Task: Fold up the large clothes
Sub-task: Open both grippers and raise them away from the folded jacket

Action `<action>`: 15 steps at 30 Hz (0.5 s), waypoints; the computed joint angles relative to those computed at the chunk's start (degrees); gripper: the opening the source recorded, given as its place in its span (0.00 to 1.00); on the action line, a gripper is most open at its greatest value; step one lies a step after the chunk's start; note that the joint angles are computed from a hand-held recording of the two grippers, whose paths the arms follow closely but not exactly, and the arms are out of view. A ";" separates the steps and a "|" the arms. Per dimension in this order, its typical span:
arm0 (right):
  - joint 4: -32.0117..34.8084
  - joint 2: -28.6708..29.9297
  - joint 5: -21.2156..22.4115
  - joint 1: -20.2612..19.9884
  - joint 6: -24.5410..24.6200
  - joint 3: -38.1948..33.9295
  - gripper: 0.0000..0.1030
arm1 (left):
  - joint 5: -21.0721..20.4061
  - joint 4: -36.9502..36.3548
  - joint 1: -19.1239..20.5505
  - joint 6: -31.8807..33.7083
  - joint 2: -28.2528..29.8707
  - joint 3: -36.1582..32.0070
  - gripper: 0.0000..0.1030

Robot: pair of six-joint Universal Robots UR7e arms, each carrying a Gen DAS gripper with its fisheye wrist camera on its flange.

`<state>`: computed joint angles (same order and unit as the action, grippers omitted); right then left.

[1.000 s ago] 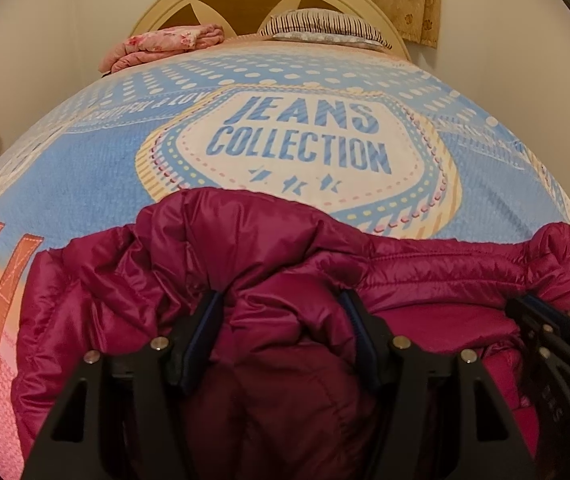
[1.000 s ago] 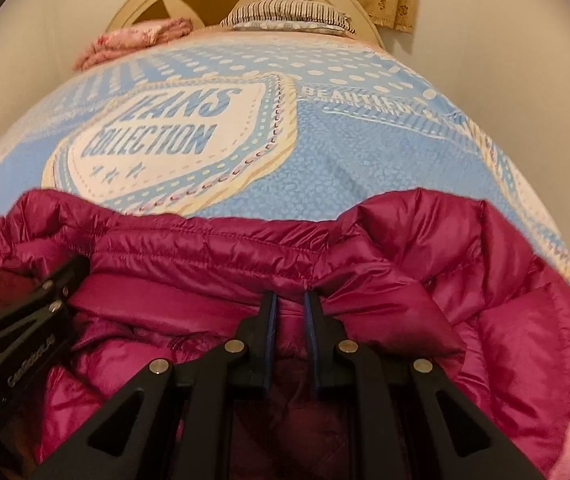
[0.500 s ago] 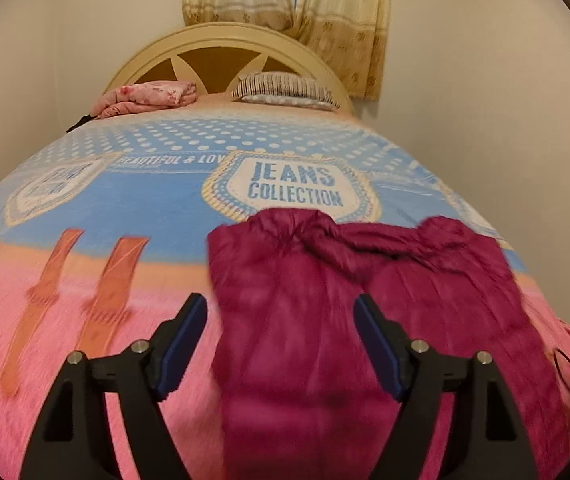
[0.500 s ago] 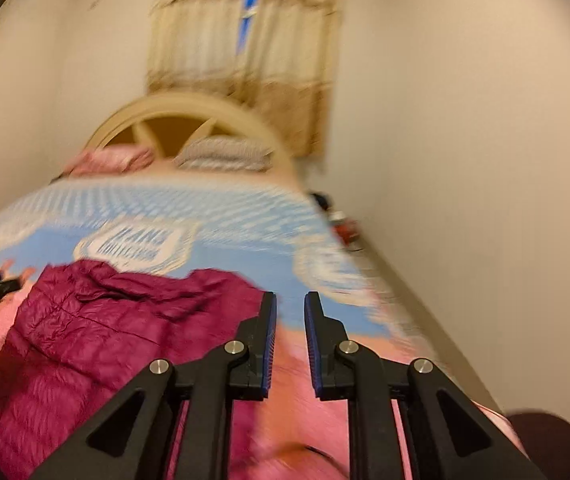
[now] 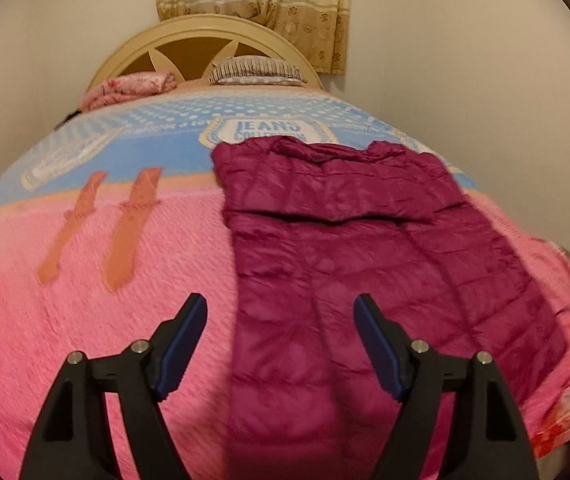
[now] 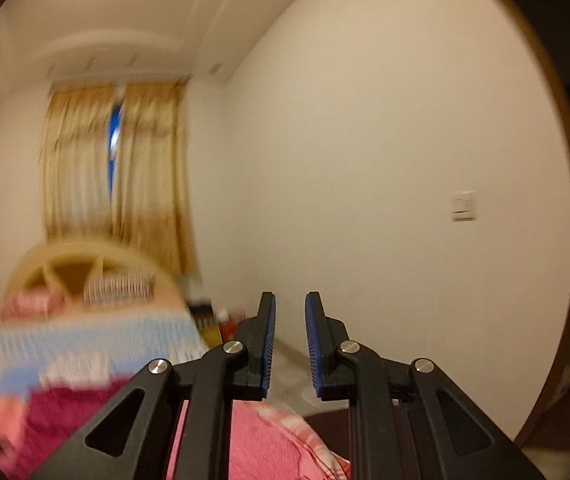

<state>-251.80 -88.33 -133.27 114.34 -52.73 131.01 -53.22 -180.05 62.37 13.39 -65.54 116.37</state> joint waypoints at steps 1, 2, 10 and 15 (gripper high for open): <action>0.01 -1.79 0.83 1.45 1.25 0.89 0.26 | -0.91 0.34 -0.52 -0.66 -0.79 0.65 0.76; 0.55 -4.17 2.25 3.36 3.20 2.24 0.33 | -1.20 -0.25 -1.31 -0.87 -1.74 1.91 0.76; 25.89 -21.50 15.62 13.53 22.25 9.68 0.77 | 0.19 0.75 -7.60 -3.08 -12.64 6.91 0.76; 34.84 -20.70 2.92 25.76 21.28 4.88 0.79 | 3.21 7.51 -9.06 -6.02 -17.87 8.78 0.87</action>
<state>-216.96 -109.04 -130.35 140.10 -31.46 135.89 -50.01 -172.53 53.31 7.37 -83.41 125.15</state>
